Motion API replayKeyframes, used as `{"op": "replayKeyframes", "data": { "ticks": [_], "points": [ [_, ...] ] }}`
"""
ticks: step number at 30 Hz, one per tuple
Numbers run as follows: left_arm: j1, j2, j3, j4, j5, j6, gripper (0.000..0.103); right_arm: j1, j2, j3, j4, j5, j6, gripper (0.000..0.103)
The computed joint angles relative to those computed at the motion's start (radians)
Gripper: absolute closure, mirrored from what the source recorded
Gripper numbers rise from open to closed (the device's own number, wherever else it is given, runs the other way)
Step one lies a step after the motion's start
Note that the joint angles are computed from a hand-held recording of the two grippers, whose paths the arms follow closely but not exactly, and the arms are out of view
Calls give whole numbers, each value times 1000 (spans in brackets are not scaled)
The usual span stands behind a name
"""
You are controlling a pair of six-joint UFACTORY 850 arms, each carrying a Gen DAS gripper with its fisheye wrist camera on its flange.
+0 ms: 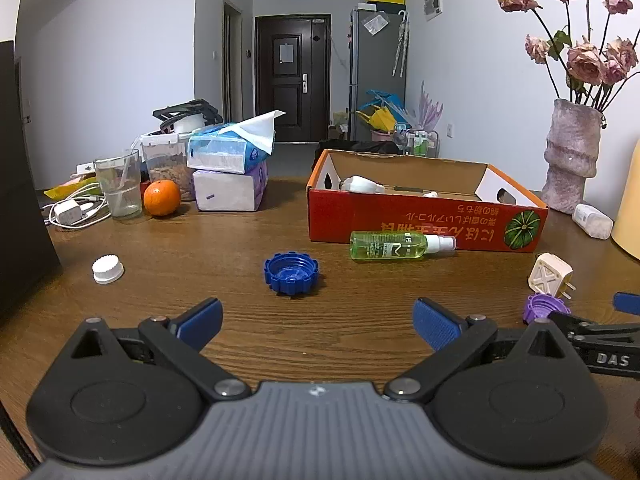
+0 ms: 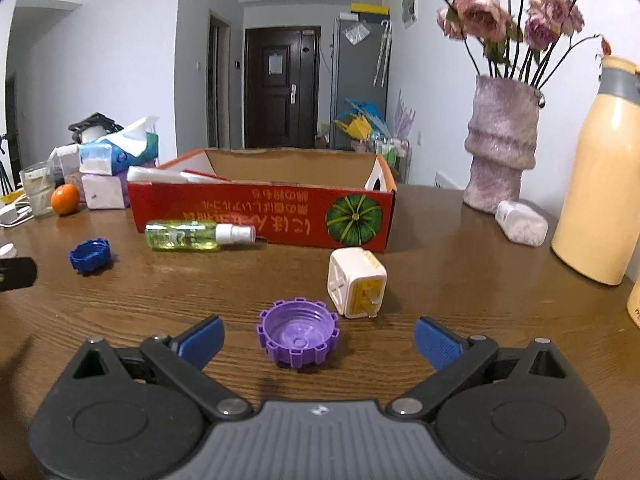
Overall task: Organize rigid objects
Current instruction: 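Lower the right tool onto the purple bottle cap and close it, then close the left tool on the blue bottle cap while the right tool holds the purple cap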
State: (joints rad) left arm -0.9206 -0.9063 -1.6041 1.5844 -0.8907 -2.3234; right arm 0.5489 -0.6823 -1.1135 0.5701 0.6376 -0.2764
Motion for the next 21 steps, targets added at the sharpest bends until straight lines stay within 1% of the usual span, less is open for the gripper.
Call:
{"op": "replayKeyframes", "data": {
  "ticks": [4, 7, 9, 11, 13, 14, 16, 19, 21],
  "points": [
    [4, 0, -1, -7, 11, 0, 0, -7, -30, -46, 5, -39, -16, 7],
    [6, -1, -2, -12, 19, 2, 0, -11, -54, -85, 25, -75, -43, 13],
    [7, -1, -3, -14, 22, 3, 0, -15, -64, -105, 30, -98, -51, 21],
    [8, -2, -3, -16, 23, 4, 0, -18, -74, -121, 34, -118, -55, 27],
    [8, -2, -3, -17, 25, 4, 0, -21, -81, -135, 30, -147, -61, 39],
    [9, -2, -4, -18, 26, 5, 0, -24, -83, -141, 19, -164, -55, 51],
    [10, -3, -5, -20, 29, 5, 0, -24, -82, -139, 8, -167, -44, 51],
    [12, -2, -3, -20, 35, 2, 0, -16, -74, -119, 5, -118, -36, 51],
    [14, -1, -4, -21, 40, 2, 0, -14, -71, -114, 13, -101, -41, 51]
  ]
}}
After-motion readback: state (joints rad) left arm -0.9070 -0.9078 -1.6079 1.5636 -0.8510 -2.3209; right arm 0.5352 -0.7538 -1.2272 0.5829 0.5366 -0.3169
